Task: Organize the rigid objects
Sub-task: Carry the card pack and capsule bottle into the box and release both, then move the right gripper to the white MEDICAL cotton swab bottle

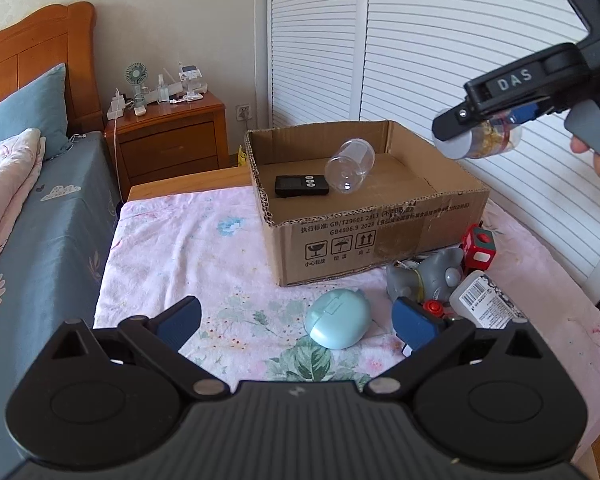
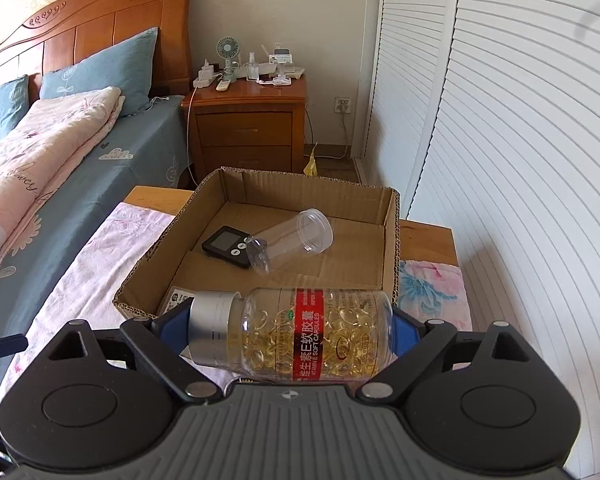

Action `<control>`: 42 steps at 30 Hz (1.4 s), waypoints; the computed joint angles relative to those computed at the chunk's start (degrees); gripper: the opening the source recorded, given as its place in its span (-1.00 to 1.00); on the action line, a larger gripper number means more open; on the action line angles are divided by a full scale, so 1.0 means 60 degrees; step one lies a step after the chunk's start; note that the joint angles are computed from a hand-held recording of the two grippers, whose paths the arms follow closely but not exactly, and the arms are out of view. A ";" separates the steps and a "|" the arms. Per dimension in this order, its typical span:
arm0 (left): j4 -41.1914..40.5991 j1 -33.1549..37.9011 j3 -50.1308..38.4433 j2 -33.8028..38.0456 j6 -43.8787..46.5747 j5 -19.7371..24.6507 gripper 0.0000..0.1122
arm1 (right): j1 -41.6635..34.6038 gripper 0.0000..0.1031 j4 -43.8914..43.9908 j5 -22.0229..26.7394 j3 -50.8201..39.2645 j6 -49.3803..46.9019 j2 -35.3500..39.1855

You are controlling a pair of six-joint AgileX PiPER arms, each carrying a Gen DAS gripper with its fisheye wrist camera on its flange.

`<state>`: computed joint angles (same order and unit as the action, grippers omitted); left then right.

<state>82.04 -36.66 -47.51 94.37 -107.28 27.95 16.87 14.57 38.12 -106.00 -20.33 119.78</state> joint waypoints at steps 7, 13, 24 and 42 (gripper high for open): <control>-0.0149 -0.0183 0.0219 -0.0205 -0.0207 0.0225 0.80 | 0.0301 0.86 -0.0643 0.1127 -0.2364 0.0853 0.1466; -0.0486 -0.0434 0.0195 -0.0135 -0.0018 0.0471 0.80 | 0.0388 0.87 -0.1195 0.1431 -0.3959 0.1607 0.2503; -0.1025 -0.0697 0.0002 0.0082 0.0242 0.0481 0.80 | -0.0092 1.00 -0.0287 -0.0062 -0.1027 0.0577 0.0972; -0.1660 -0.1405 -0.0150 0.0250 0.0756 0.0930 0.80 | -0.0740 1.00 0.3241 -0.1629 0.4558 -0.2844 -0.1236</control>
